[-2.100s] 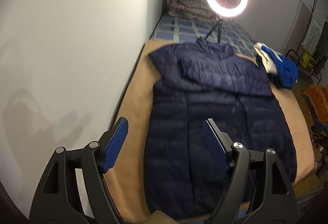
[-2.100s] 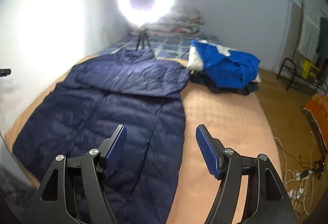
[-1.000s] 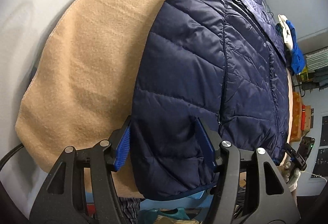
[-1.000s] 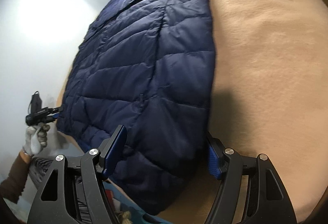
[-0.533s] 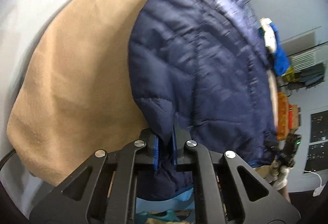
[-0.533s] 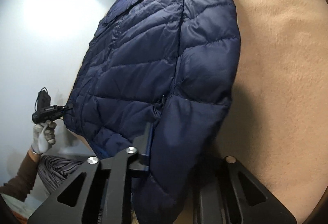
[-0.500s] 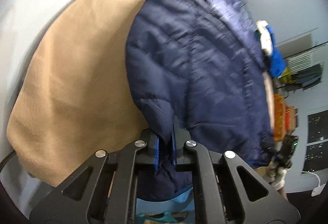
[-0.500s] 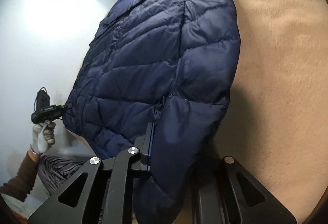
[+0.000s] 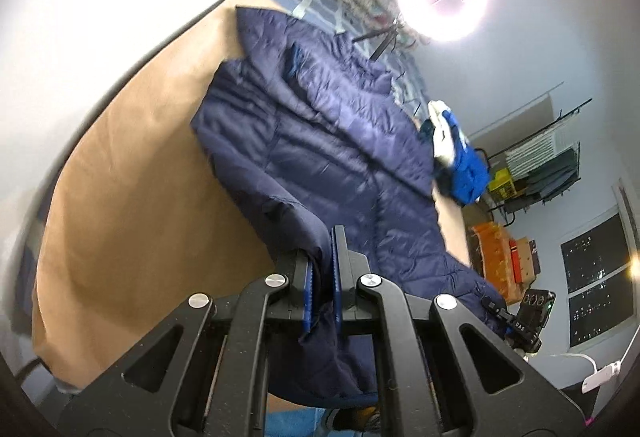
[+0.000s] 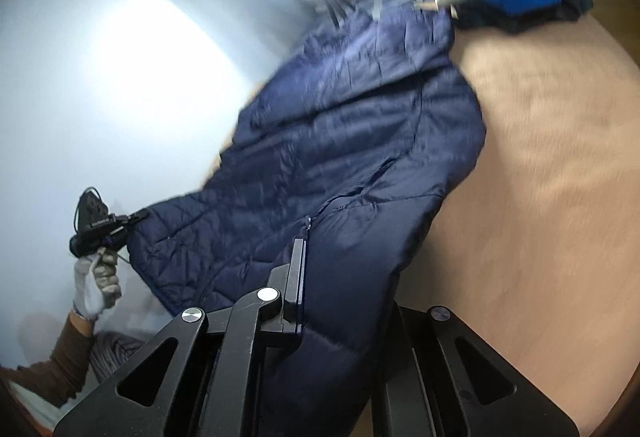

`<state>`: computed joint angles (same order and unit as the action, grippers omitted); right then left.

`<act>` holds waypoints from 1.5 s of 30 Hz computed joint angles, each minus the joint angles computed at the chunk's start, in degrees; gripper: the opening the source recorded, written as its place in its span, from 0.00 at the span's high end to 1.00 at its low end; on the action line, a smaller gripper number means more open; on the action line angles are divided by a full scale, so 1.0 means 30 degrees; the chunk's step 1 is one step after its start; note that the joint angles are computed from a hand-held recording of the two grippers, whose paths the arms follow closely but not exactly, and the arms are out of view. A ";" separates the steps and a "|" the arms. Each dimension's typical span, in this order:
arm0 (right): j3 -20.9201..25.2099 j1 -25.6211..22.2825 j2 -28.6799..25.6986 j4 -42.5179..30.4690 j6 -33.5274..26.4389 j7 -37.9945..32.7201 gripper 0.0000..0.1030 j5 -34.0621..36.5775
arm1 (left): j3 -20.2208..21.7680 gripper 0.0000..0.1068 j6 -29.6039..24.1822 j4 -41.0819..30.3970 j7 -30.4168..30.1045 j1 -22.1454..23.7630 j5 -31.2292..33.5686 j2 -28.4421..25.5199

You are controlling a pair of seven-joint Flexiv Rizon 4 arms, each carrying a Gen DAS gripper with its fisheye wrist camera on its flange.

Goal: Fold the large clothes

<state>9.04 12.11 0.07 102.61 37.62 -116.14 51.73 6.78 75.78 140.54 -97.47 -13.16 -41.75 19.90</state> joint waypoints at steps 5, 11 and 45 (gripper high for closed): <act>0.0006 0.0180 -0.0673 -0.1211 0.0513 0.0556 0.94 -0.0967 | -0.0004 0.96 0.0008 -0.1240 0.0809 0.0342 -0.0055 -0.1120; 0.0318 0.0204 -0.2312 -0.3398 0.0925 0.1508 0.95 -0.1715 | -0.0054 0.96 0.0546 -0.2603 0.2160 0.0686 -0.1355 -0.2700; 0.2267 0.1183 -1.6550 -1.8516 -0.0731 0.8306 0.94 -1.1191 | -0.4694 0.95 0.1348 -1.1359 0.4513 0.8052 -0.0737 -1.4532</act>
<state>15.84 15.66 -49.58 47.06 35.42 -91.22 18.16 -7.30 79.82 106.47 -83.93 10.99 -43.96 -23.70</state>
